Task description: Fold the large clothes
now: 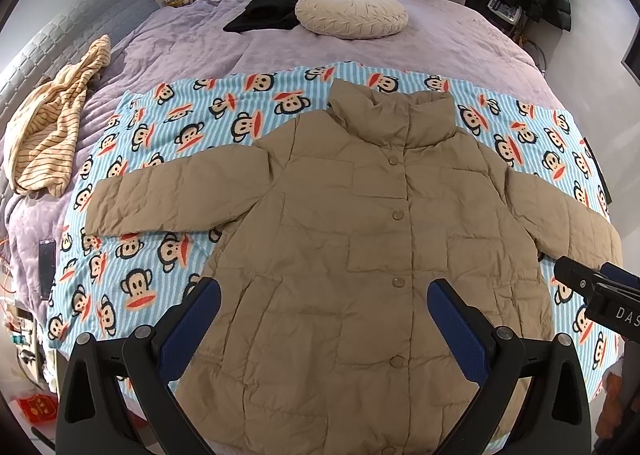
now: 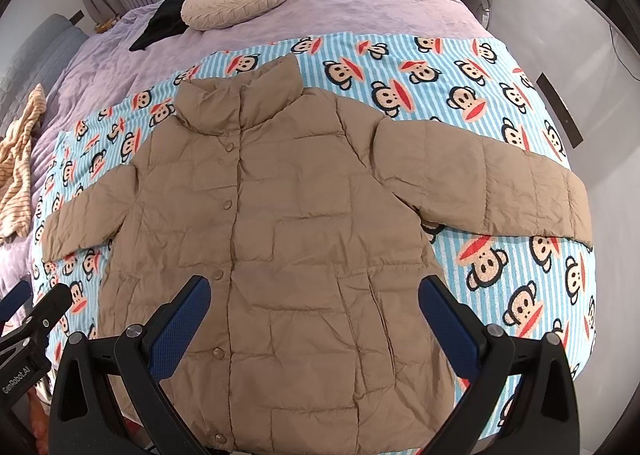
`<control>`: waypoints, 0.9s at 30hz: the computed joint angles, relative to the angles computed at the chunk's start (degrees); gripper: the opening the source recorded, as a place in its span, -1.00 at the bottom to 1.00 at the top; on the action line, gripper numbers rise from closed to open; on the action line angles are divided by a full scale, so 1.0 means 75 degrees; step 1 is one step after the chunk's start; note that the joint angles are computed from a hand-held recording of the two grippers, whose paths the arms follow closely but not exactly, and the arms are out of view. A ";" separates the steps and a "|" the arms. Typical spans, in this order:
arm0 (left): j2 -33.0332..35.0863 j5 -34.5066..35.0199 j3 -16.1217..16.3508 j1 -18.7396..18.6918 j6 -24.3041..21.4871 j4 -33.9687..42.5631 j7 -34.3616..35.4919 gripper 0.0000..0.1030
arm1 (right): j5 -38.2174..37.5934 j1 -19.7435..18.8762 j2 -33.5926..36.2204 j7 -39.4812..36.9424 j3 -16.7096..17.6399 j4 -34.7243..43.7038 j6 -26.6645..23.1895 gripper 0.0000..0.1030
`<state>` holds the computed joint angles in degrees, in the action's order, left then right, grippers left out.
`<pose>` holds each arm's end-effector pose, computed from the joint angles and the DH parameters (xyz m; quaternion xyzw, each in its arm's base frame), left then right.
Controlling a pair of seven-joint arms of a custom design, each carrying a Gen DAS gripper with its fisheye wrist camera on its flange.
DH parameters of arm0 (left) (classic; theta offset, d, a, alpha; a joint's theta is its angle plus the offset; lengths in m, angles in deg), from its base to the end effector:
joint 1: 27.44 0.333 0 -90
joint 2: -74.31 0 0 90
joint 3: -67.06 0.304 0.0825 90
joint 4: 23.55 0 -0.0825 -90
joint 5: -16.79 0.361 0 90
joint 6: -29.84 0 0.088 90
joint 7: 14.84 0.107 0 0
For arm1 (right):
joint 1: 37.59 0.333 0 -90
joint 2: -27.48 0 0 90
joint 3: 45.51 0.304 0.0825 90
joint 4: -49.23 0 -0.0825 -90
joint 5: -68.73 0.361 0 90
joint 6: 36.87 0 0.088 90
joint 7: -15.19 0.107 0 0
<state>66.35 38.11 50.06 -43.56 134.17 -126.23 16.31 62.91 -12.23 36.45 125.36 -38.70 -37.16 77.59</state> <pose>0.4404 -0.2635 0.6107 -0.8095 0.5456 -0.0819 0.2009 0.5260 0.3167 0.5973 -0.7724 0.6116 -0.0916 0.1445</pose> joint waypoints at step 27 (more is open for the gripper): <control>-0.0544 -0.0422 -0.0006 0.0076 0.0793 -0.0622 0.0164 1.00 | -0.0124 0.0016 -0.0386 0.0255 0.0060 -0.0354 0.0054 1.00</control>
<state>62.27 34.94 50.01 -42.99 140.12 -130.90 17.54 61.98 -12.11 33.55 127.27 -38.25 -39.82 78.00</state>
